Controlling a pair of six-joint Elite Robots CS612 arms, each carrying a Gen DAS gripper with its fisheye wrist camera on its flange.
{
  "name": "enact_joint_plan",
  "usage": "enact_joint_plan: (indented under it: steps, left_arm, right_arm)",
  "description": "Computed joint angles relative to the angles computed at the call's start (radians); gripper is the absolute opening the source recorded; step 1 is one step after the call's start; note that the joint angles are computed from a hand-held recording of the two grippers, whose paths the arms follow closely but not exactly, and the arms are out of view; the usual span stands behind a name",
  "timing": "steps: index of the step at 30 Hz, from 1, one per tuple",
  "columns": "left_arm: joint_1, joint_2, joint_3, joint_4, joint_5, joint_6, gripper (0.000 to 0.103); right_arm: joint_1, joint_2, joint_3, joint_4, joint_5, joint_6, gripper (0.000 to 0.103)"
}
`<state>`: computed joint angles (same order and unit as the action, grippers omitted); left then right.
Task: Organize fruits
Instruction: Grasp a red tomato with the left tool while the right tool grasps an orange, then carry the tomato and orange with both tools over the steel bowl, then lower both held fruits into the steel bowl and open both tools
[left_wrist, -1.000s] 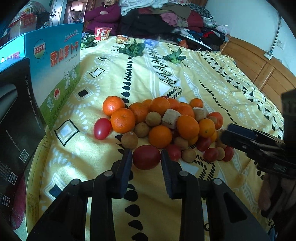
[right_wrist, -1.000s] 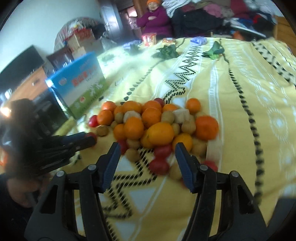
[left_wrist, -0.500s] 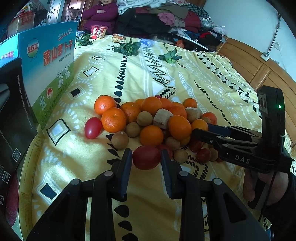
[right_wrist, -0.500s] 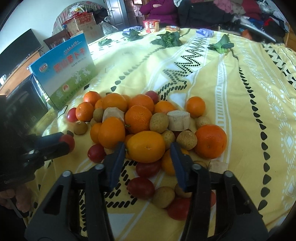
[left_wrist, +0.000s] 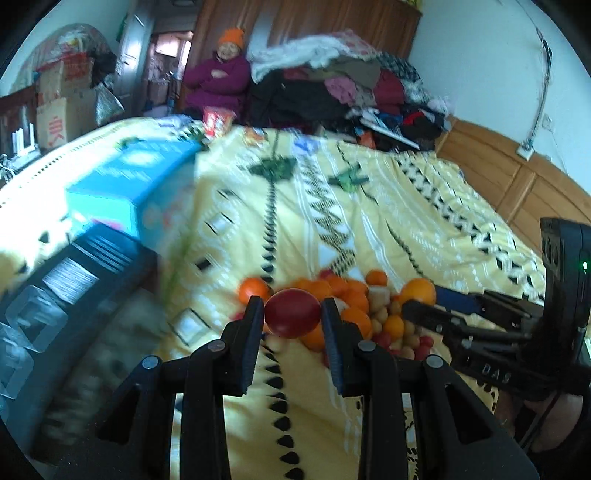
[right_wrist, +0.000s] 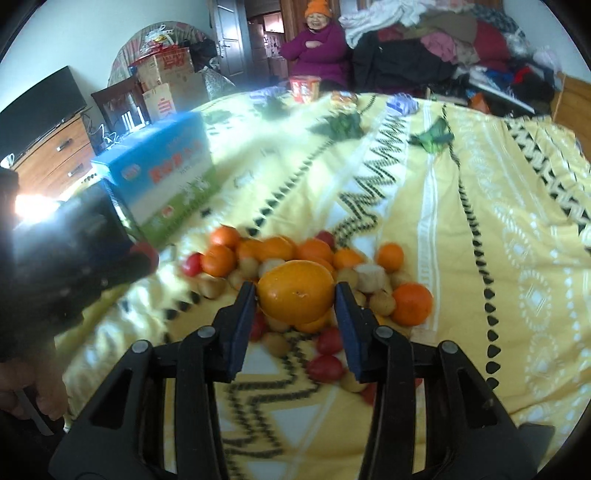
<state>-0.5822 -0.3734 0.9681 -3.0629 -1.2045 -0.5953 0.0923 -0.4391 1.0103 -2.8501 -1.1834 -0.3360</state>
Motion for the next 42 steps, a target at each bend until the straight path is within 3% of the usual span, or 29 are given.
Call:
enact_joint_plan:
  steps: [11,20,32,42]
  left_arm:
    - [0.023,-0.237,0.397,-0.197,0.289,-0.093,0.032]
    - [0.057,-0.345,0.614,-0.249,0.416,-0.218,0.032]
    - [0.109,-0.413,0.785,-0.174,0.447,-0.433,0.032]
    - [0.151,-0.426,0.828,-0.076,0.362,-0.516,0.032]
  right_arm:
    - [0.107,-0.073,0.053,-0.08,0.007,-0.073,0.044]
    - [0.199,-0.084,0.03,-0.037,0.029,-0.167,0.044]
    - [0.301,-0.063,-0.023,0.081,0.051,-0.267,0.044]
    - [0.345,-0.024,-0.11,0.272,0.064,-0.291,0.044]
